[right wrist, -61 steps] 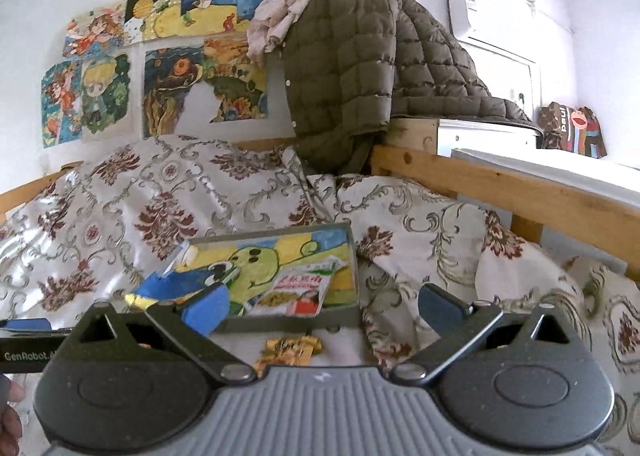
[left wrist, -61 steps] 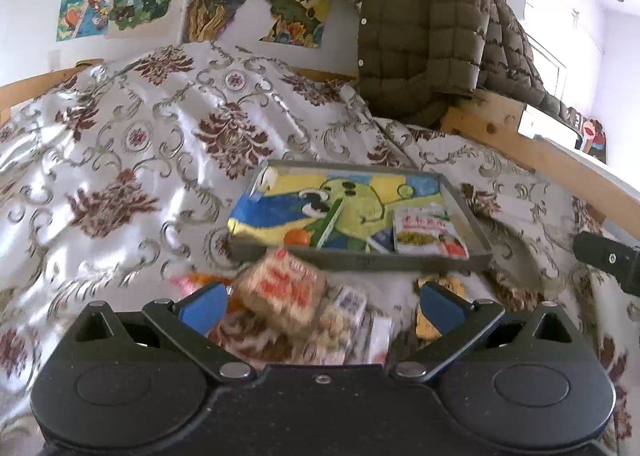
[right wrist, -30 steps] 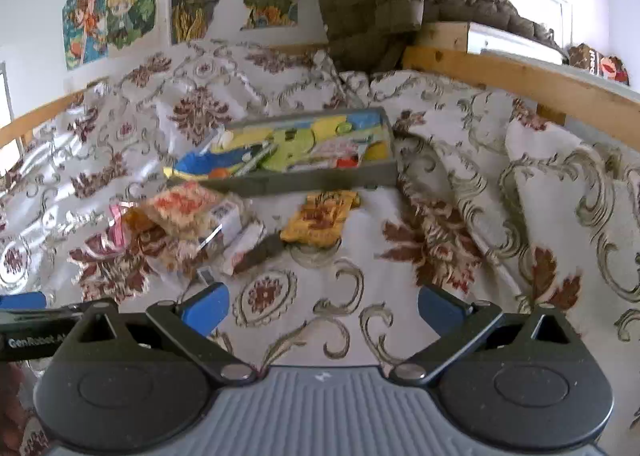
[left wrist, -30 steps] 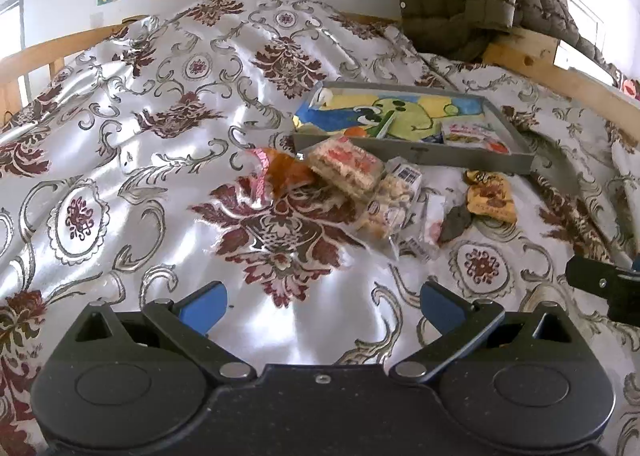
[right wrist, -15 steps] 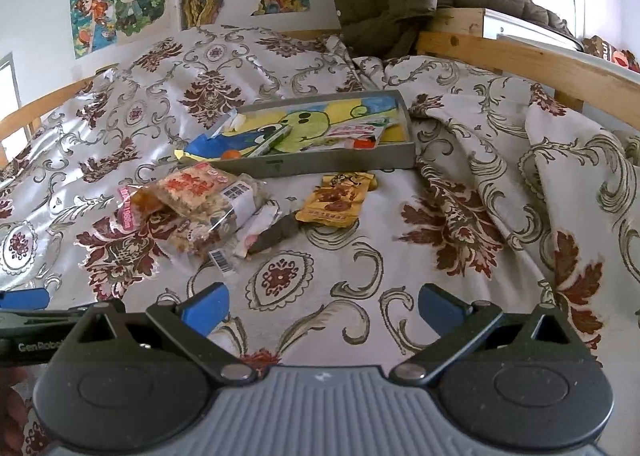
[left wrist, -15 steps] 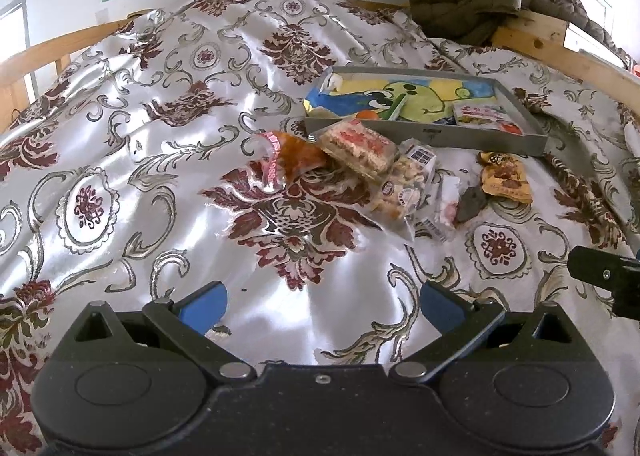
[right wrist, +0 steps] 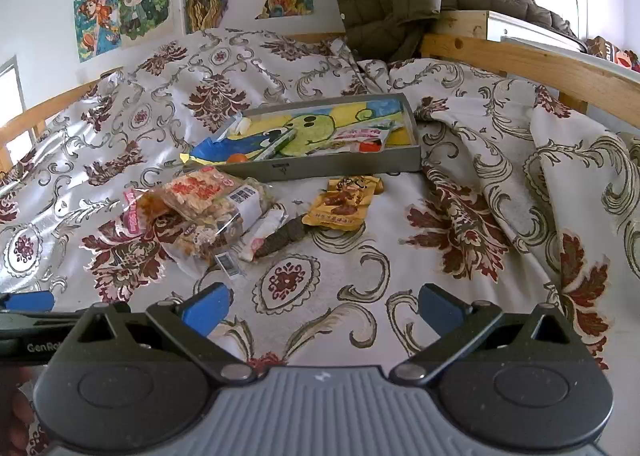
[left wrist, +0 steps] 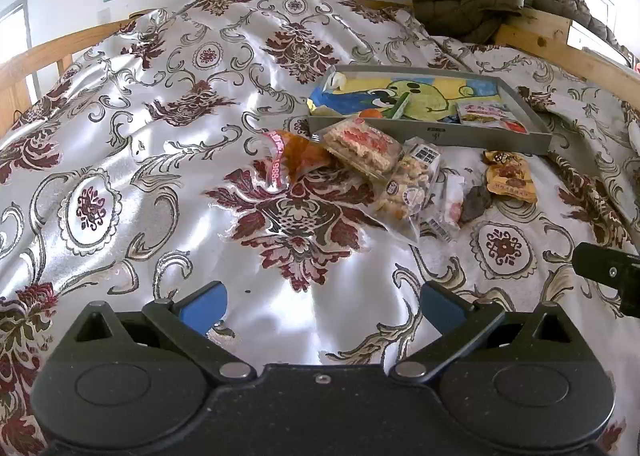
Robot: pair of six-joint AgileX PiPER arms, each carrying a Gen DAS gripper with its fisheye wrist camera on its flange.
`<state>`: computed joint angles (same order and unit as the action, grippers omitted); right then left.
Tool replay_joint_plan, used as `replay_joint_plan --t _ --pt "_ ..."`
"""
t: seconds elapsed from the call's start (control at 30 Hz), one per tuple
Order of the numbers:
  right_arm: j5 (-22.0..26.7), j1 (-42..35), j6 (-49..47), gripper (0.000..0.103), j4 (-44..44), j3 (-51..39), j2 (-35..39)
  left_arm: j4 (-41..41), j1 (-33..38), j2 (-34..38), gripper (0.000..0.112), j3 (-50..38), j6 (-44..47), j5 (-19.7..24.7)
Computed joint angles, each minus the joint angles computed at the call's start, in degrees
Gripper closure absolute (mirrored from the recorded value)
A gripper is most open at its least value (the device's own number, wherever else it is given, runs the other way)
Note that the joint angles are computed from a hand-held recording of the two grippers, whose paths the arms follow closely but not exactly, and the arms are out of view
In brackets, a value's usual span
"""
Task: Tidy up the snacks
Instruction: 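Move both open tools back over the remaining snack pile, then grasp the clear nut-bar packet with the left tool while the right tool grasps the dark jerky strip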
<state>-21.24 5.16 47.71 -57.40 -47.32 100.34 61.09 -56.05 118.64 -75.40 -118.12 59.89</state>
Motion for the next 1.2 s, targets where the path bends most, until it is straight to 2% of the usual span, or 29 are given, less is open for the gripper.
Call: replay_joint_plan --t 0.3,0.5,0.63,0.77,0.87,0.97,1.07,1.2 --pt "-1.30 0.62 -1.84 0.000 2.43 -0.34 0.97 2.68 2.94 -0.36 0.010 -0.83 2.86 -0.88" --pt "-2.53 1.22 -1.89 0.000 4.17 -2.48 3.94 5.69 6.41 -0.62 0.010 -1.37 7.25 -4.43" --pt "-3.31 2.06 -4.22 0.000 7.25 -4.80 7.20 7.16 9.87 -0.67 0.010 -2.06 11.73 -8.80" --pt "-5.40 2.90 -12.68 0.000 15.71 -6.13 10.42 6.94 14.39 -1.14 0.010 -1.92 13.21 -16.21" --pt "-7.21 2.03 -8.01 0.001 8.94 -9.74 13.47 8.01 17.24 -1.51 0.010 -0.86 11.42 -22.05" --pt "-5.27 2.47 -3.51 0.001 5.26 -13.60 16.07 12.35 19.70 -2.45 0.010 1.31 7.46 -28.96" --pt "-5.00 2.67 0.24 0.004 1.80 -16.81 18.69 18.11 21.28 -2.41 0.011 2.52 3.57 -33.40" --pt "-5.11 2.94 4.49 0.011 -2.56 -20.31 21.35 20.64 23.08 -1.79 0.018 2.40 4.19 -38.17"
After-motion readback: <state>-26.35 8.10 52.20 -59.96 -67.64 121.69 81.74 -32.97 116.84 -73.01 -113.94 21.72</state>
